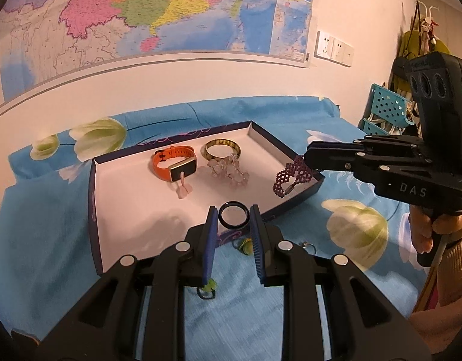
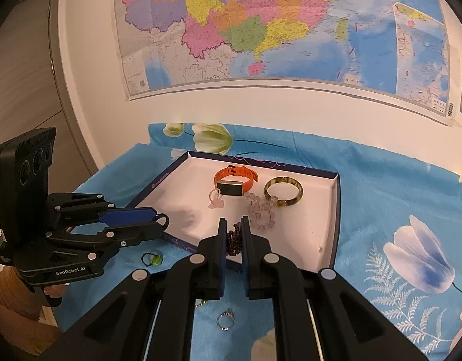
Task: Organize jewelry
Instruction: 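Release the black ring into the box with the left gripper while the right releases the bracelet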
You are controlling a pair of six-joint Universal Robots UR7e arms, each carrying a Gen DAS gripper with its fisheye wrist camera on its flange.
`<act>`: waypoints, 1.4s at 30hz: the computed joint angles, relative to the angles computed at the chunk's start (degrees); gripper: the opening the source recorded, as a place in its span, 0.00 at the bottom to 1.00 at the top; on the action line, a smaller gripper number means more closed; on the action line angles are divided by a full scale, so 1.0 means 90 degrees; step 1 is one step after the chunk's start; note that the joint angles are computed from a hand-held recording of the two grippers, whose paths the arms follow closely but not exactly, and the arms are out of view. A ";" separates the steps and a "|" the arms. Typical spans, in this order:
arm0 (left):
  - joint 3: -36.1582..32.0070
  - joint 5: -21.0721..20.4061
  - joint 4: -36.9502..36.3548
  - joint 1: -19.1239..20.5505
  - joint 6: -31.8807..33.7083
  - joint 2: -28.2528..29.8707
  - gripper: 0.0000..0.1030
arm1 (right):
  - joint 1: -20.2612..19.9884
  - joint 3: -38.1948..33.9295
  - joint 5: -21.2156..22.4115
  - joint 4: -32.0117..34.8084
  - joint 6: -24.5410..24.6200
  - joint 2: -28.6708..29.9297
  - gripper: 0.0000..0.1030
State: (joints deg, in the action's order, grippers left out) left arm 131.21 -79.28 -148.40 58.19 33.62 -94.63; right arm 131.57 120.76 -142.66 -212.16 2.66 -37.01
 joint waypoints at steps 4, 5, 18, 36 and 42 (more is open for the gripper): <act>-0.0070 0.0066 -0.0113 0.0017 -0.0028 0.0176 0.21 | -0.0109 -0.0079 0.0117 0.0009 -0.0115 -0.0004 0.07; -0.0089 0.0072 -0.0131 0.0033 -0.0020 0.0206 0.21 | -0.0143 -0.0094 0.0157 0.0016 -0.0137 -0.0011 0.07; -0.0375 0.0270 -0.0358 0.0102 -0.0037 0.0811 0.21 | -0.0508 -0.0427 0.0429 0.0234 -0.0531 0.0034 0.07; -0.0749 0.0575 -0.0329 0.0148 -0.0163 0.1534 0.21 | -0.0930 -0.0621 0.0743 0.0614 -0.0648 0.0088 0.07; -0.0825 0.0778 -0.0357 0.0168 -0.0259 0.1786 0.21 | -0.1019 -0.0624 0.0618 0.0721 -0.0553 0.0084 0.07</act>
State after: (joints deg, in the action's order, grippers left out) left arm 123.78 -72.28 -151.61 59.69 31.28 -78.55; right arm 122.40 115.15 -137.09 -205.67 -2.32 -36.25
